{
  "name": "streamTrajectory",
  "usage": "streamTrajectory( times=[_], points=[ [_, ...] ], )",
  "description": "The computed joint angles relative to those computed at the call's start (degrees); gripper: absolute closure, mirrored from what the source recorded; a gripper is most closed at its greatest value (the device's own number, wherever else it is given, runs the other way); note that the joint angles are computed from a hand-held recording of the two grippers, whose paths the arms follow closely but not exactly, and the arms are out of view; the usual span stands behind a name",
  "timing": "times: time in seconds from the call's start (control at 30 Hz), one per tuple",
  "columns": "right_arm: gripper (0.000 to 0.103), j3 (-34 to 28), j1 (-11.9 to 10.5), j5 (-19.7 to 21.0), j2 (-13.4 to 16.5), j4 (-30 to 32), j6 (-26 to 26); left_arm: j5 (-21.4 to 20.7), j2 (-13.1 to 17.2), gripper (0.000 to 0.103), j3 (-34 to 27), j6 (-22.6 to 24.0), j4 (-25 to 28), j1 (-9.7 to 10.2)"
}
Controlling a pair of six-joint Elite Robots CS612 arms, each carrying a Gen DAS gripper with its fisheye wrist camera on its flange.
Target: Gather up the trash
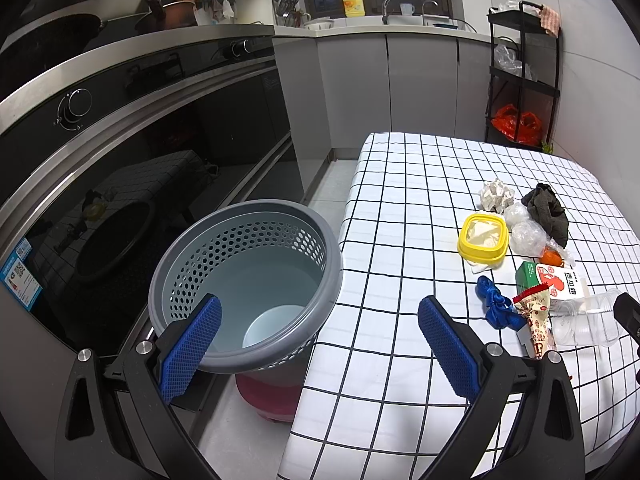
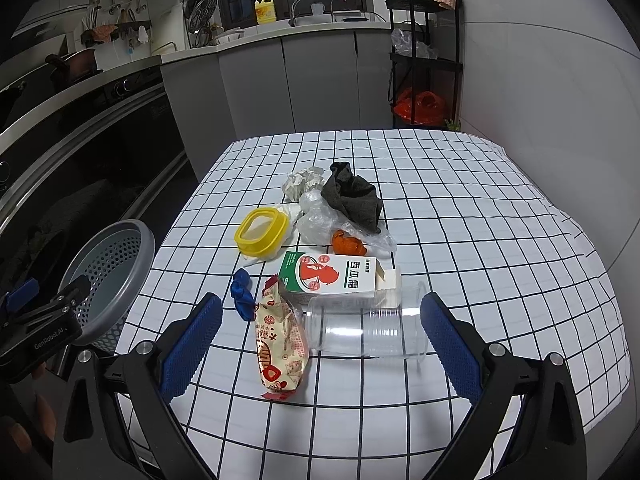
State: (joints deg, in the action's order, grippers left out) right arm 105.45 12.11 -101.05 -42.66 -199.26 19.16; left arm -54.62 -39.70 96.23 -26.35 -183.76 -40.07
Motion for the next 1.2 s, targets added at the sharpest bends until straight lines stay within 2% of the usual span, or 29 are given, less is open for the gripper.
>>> streamTrajectory(
  times=[0.8,1.0,1.2],
  points=[
    [0.008,-0.03,-0.07,0.17,0.11,0.01,-0.36,-0.01,0.08,0.006,-0.06,0.02,0.15,0.05],
    [0.008,1.76,-1.49,2.73,-0.11,-1.93,-0.90,-0.36,0.47,0.006,-0.35,0.36,0.16,-0.06],
    [0.008,3.82,-3.11,1.97,-0.25,-2.74,-0.66,-2.78,0.86,0.006,-0.92,0.79,0.33,-0.22]
  ],
)
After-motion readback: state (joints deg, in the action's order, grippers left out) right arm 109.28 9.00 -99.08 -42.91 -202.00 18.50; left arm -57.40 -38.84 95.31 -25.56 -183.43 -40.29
